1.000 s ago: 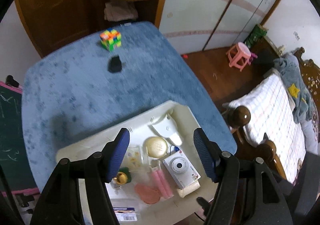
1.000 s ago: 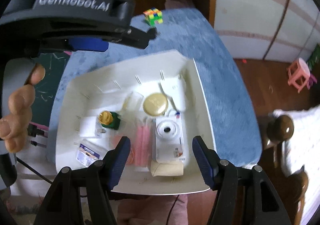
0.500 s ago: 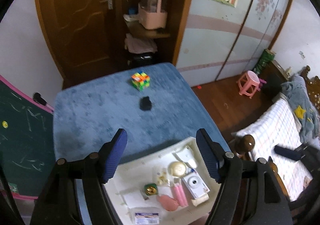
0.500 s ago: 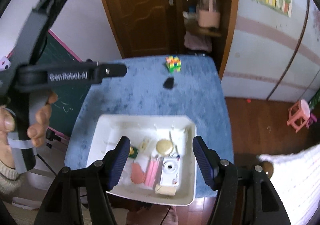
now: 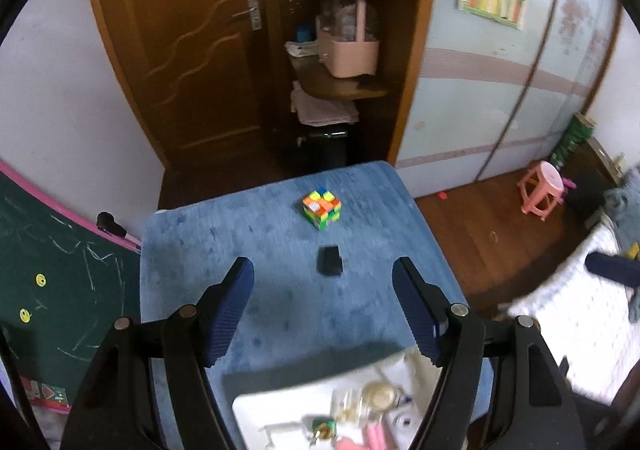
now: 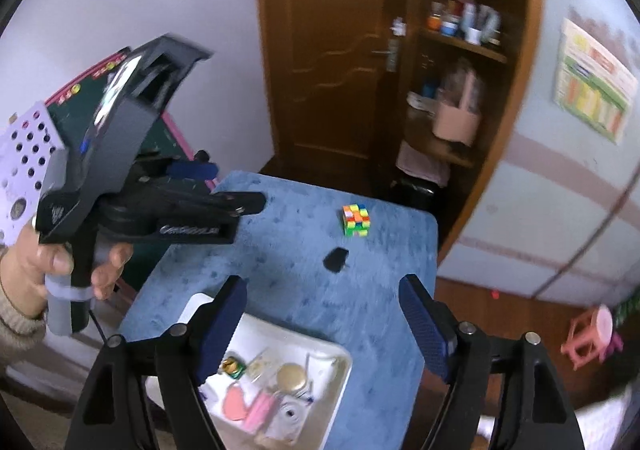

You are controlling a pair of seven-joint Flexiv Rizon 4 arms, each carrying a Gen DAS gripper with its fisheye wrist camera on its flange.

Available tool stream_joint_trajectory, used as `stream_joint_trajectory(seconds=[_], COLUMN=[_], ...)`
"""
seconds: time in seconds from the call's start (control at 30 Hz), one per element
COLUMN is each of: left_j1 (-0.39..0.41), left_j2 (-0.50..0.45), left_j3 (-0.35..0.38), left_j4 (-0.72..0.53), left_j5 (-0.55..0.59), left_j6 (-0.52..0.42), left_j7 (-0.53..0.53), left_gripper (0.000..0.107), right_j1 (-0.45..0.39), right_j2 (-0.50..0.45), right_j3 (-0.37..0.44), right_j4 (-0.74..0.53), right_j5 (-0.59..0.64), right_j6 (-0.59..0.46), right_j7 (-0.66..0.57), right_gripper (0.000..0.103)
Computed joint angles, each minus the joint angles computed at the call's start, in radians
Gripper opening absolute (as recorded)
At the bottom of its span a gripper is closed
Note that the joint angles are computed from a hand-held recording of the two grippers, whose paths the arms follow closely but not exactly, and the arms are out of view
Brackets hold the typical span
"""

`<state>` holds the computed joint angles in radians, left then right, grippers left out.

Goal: Organize rigid objects
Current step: 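Grasp the Rubik's cube with the left tool while the right tool grasps the black charger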

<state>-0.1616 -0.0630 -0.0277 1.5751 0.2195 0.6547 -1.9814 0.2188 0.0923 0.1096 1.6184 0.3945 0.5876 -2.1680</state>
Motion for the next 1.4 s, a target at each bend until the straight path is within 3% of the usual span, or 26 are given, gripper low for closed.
stream_joint_trajectory(seconds=[0.17,0.33,0.53,0.7,0.9,1.13,1.27,1.4], left_j1=[0.006,0.006,0.012,0.019,0.031,0.044,0.050,0.054], left_j2=[-0.182,-0.350,-0.533,-0.670,-0.759,-0.867,-0.933,-1.042], left_j3=[0.005,0.036,0.074,0.093,0.097,0.098,0.093,0.090], left_j4=[-0.194,-0.335,-0.508,-0.659,-0.742,-0.893,-0.994,-1.180], left_j5=[0.007,-0.057,-0.101,-0.117,-0.145,-0.174,-0.187,-0.205], left_j6=[-0.080,-0.148,-0.274,-0.417,-0.456,-0.510,-0.544,-0.652], left_j7=[-0.058,-0.086,-0.099,-0.094,-0.120,-0.144,-0.148,-0.139], left_gripper=[0.075,0.075,0.075,0.075,0.075,0.075,0.075,0.075], right_j1=[-0.012,-0.057,-0.075,-0.059,-0.055,-0.043,-0.049,-0.046], right_j2=[-0.195,-0.382,-0.556,-0.676,-0.795,-0.868,-0.902,-0.924], right_j3=[-0.015,0.040,0.121,0.155,0.189,0.219,0.243,0.252], right_j4=[-0.167,-0.248,-0.256,-0.266,-0.331,-0.349,-0.384,-0.401], right_j5=[0.045,0.050,0.028,-0.016,-0.060,-0.092,-0.089,-0.094], right_j6=[-0.058,-0.022,0.077,0.139,0.151,0.227,0.204,0.190], right_j7=[-0.203,-0.370,-0.541,-0.564,-0.556,-0.588,-0.592,-0.610], right_gripper=[0.081,0.081,0.081,0.081,0.081,0.081,0.081,0.081])
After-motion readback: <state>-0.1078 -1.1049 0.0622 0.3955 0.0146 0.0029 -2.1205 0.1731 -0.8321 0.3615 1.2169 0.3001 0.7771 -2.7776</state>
